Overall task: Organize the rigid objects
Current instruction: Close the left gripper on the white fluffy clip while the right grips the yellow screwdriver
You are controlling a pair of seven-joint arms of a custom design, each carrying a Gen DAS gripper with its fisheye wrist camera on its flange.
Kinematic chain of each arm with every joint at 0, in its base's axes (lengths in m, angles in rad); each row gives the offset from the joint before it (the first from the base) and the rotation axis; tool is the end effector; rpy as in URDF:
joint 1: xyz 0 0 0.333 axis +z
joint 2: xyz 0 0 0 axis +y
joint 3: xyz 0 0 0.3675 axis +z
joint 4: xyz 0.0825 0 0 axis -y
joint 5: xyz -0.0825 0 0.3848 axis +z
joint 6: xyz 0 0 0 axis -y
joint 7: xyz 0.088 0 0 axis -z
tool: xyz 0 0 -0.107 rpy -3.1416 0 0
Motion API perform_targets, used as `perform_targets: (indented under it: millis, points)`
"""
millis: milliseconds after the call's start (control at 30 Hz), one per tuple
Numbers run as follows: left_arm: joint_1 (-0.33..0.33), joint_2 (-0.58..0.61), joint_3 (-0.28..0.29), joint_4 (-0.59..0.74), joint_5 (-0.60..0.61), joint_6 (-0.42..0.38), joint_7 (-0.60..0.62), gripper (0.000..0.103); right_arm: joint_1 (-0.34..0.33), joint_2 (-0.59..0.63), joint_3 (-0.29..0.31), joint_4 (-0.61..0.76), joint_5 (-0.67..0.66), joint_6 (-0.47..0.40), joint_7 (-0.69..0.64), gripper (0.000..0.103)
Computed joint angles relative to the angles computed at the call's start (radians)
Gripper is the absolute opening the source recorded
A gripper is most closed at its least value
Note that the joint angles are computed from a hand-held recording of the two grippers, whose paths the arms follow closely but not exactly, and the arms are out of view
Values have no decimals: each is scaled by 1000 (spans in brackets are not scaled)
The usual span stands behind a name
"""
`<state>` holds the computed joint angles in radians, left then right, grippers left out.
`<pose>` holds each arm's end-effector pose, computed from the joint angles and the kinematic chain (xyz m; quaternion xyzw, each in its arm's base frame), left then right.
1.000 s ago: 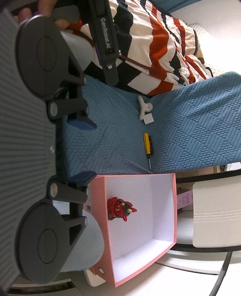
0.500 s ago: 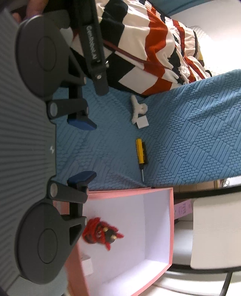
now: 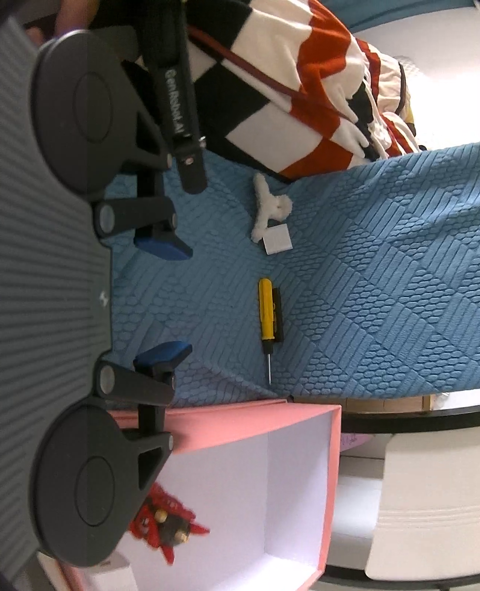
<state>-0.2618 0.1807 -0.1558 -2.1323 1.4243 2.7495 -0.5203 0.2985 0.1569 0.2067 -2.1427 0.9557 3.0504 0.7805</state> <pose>0.5227 -0.2721 0.3975 -0.7710 0.4929 -0.3181 0.2480 0.5546 0.2282 0.4455 -0.7567 0.5254 -0.1245 0.3686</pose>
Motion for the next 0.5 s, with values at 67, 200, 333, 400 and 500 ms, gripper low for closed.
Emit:
perform_targets:
  millis: [67, 200, 333, 400, 500]
  points:
    - [9, 17, 10, 11, 13, 10, 6, 68, 4, 33, -3, 31, -13, 0, 25, 52]
    - [26, 53, 31, 47, 24, 14, 31, 68, -6, 99, -4, 113, -48, -59, 130, 53]
    - [50, 96, 56, 89, 32, 41, 54, 67, 19, 182, -38, 214, -148, -101, 285, 53]
    - [60, 115, 67, 110, 26, 56, 67, 67, 27, 222, -48, 262, -207, -114, 351, 53]
    - [68, 142, 85, 143, 31, 78, 84, 67, 54, 293, -78, 348, -315, -121, 463, 53]
